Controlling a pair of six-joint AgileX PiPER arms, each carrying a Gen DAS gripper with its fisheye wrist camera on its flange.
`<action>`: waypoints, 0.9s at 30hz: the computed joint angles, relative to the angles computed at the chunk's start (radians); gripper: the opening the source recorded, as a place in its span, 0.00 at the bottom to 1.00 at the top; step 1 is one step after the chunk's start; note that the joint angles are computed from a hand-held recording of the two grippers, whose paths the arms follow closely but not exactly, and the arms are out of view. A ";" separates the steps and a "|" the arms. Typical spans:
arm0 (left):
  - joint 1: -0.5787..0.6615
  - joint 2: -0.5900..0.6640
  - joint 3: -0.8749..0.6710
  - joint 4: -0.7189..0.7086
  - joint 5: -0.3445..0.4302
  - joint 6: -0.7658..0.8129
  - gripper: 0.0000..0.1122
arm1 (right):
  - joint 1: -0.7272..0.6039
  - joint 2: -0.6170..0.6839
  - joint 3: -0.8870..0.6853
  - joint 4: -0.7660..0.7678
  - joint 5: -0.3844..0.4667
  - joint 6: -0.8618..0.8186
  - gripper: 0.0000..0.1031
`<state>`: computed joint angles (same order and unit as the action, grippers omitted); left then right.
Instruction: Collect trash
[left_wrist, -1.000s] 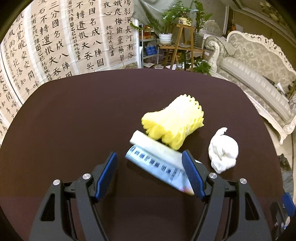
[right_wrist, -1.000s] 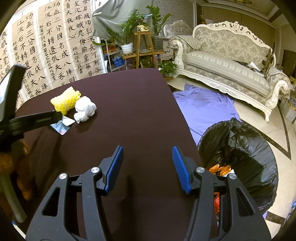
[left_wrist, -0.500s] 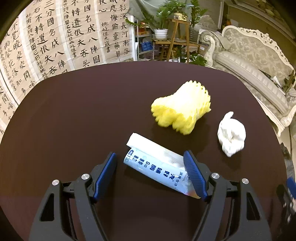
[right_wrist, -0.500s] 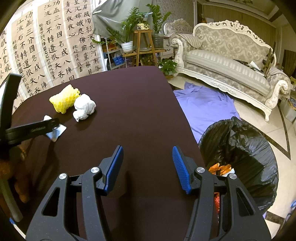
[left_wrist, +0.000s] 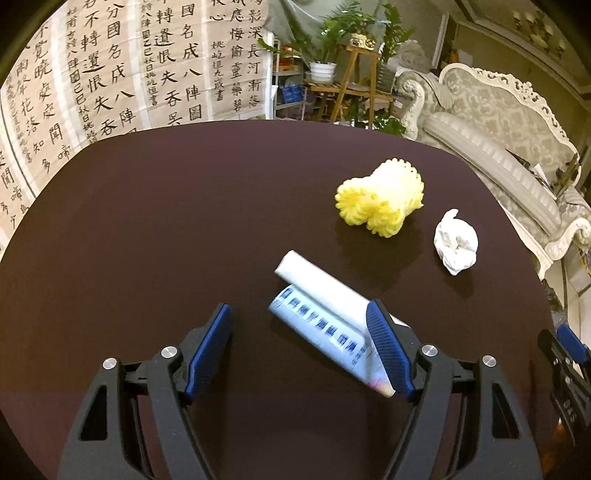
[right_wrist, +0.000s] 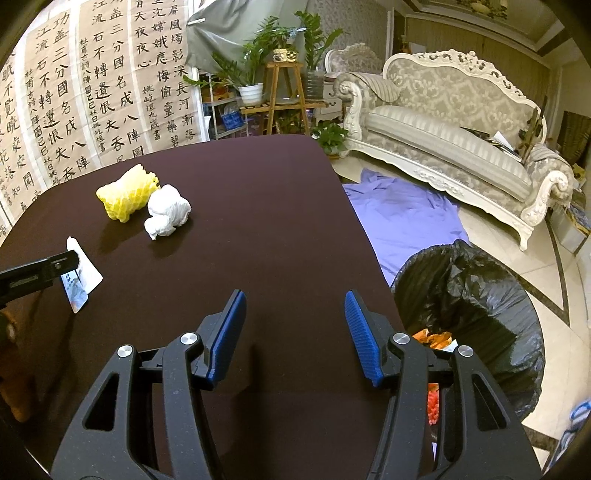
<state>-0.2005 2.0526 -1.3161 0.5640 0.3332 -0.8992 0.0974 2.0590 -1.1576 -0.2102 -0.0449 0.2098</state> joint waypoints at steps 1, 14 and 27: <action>0.003 -0.012 0.018 0.012 -0.008 -0.018 0.65 | 0.001 0.000 -0.001 0.041 0.001 -0.041 0.53; 0.041 -0.022 0.039 -0.181 -0.033 0.143 0.65 | 0.019 -0.001 0.004 0.539 0.000 -0.543 0.53; -0.025 -0.014 0.062 0.052 -0.022 -0.033 0.65 | 0.020 0.000 0.007 0.510 -0.005 -0.516 0.53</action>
<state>-0.2257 2.0381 -1.2543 0.6156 0.3116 -0.9321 0.1176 2.0589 -1.1504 0.2995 -0.0499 -0.3066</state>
